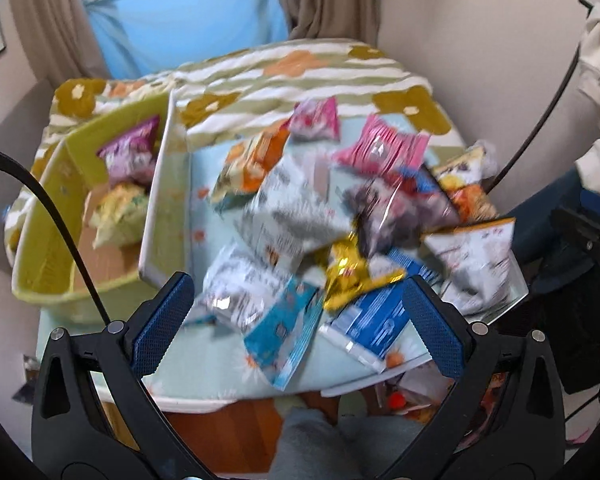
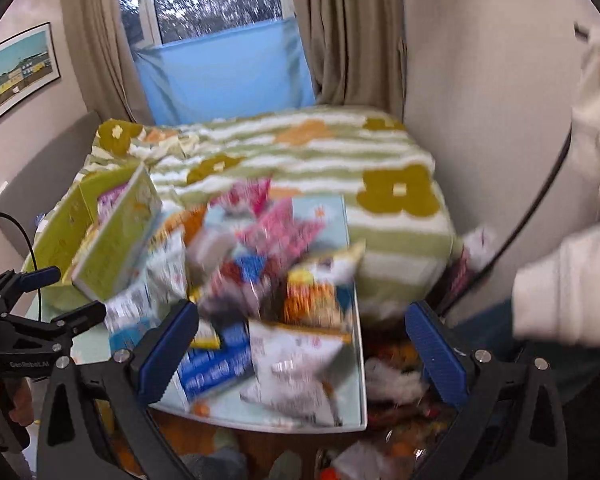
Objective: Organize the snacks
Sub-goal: 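Grasp the white-blue barcode bag with the left gripper while the right grasps the white printed bag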
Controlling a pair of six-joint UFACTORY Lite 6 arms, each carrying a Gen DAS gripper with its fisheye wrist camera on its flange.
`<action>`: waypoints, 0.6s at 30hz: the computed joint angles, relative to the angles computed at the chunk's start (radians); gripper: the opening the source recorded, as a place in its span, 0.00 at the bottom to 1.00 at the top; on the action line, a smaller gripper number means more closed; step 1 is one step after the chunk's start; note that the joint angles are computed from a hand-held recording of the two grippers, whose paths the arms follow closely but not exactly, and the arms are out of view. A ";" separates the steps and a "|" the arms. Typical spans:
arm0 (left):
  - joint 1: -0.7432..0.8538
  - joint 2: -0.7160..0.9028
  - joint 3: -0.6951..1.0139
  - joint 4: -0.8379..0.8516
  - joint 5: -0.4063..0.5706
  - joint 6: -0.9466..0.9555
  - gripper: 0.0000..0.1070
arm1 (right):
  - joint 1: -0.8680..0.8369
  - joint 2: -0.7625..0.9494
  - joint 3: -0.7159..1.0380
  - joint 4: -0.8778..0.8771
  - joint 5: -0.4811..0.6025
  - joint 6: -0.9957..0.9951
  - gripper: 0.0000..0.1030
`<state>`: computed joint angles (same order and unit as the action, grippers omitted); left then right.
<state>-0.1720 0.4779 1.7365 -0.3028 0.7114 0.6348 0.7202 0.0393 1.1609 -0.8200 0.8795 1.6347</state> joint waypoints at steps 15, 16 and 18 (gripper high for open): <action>0.075 0.216 -0.002 -0.018 -0.157 -0.236 0.96 | -0.076 0.192 -0.128 -0.079 -0.322 0.185 1.00; 0.080 0.265 0.046 -0.033 -0.138 -0.253 0.96 | -0.080 0.216 -0.119 -0.088 -0.330 0.196 1.00; 0.080 0.329 0.113 -0.029 -0.119 -0.290 0.94 | -0.092 0.256 -0.101 -0.101 -0.351 0.211 1.00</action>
<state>-0.0916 0.8070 1.8493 -0.3322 0.5926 0.3443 0.6280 0.2958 1.0595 -0.9207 0.5282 1.8455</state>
